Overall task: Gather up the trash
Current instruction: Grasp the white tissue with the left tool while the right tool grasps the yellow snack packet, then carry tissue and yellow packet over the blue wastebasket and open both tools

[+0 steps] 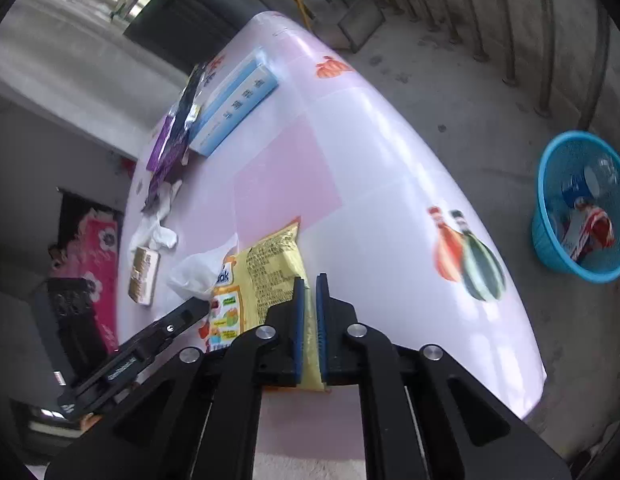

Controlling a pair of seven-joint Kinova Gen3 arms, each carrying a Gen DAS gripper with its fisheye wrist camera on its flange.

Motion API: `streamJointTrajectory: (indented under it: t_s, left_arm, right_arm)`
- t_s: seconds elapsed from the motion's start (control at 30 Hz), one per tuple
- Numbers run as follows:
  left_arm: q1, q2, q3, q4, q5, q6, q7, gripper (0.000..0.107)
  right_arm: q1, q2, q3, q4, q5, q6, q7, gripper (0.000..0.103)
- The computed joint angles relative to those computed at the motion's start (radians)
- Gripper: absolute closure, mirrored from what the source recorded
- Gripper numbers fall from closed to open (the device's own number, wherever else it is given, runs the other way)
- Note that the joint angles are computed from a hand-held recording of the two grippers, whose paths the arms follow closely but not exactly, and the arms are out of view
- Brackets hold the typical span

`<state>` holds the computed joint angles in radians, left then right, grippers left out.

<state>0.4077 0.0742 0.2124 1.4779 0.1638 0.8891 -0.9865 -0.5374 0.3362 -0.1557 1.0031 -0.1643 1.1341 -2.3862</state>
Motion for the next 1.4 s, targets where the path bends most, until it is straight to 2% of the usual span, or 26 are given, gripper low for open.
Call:
streamJointTrajectory:
  t_s: [0.07, 0.1, 0.23, 0.33, 0.4, 0.43, 0.47, 0.53, 0.67, 0.83, 1.1, 1.4]
  left_arm:
    - [0.004, 0.002, 0.002, 0.0, -0.005, -0.005, 0.002, 0.107]
    - [0.006, 0.002, 0.002, -0.001, -0.011, -0.006, 0.006, 0.107]
    - [0.009, 0.002, 0.002, 0.0, -0.015, -0.008, 0.011, 0.107]
    - [0.008, 0.0, 0.002, 0.003, -0.012, -0.013, 0.011, 0.107]
    - [0.003, 0.001, 0.001, 0.007, 0.002, -0.021, 0.001, 0.107]
    - [0.001, 0.001, 0.0, 0.008, 0.008, -0.022, -0.004, 0.107]
    - [0.0, 0.0, 0.0, 0.009, 0.011, -0.021, -0.005, 0.107]
    - [-0.001, -0.002, 0.0, 0.009, 0.012, -0.019, -0.006, 0.107]
    - [-0.006, -0.006, -0.001, 0.013, 0.023, -0.019, -0.017, 0.107]
    - [-0.007, -0.036, -0.003, 0.018, -0.005, -0.03, -0.006, 0.107]
    - [-0.024, -0.096, 0.002, -0.021, -0.073, -0.023, 0.0, 0.107]
    - [-0.042, -0.131, 0.017, -0.099, -0.112, -0.008, -0.011, 0.107]
  right_arm:
    - [0.015, -0.01, -0.01, 0.019, -0.028, -0.02, 0.015, 0.067]
    - [0.021, -0.01, -0.015, 0.025, -0.043, -0.028, 0.023, 0.065]
    - [0.013, 0.016, -0.034, -0.001, -0.06, -0.015, 0.066, 0.065]
    - [-0.069, 0.061, -0.007, -0.113, 0.044, 0.079, 0.063, 0.065]
    - [-0.153, 0.093, 0.053, -0.192, 0.126, 0.161, 0.069, 0.076]
    - [-0.181, 0.11, 0.07, -0.231, 0.155, 0.201, 0.068, 0.078]
    - [-0.194, 0.123, 0.068, -0.261, 0.183, 0.231, 0.074, 0.078]
    - [-0.218, 0.145, 0.065, -0.308, 0.242, 0.283, 0.07, 0.086]
    - [-0.255, 0.151, 0.087, -0.324, 0.294, 0.317, 0.062, 0.095]
    - [-0.24, 0.102, 0.08, -0.251, 0.299, 0.25, 0.032, 0.098]
    - [-0.247, 0.012, 0.08, -0.161, 0.387, 0.169, -0.032, 0.099]
    - [-0.183, -0.081, 0.05, -0.054, 0.404, 0.057, -0.086, 0.099]
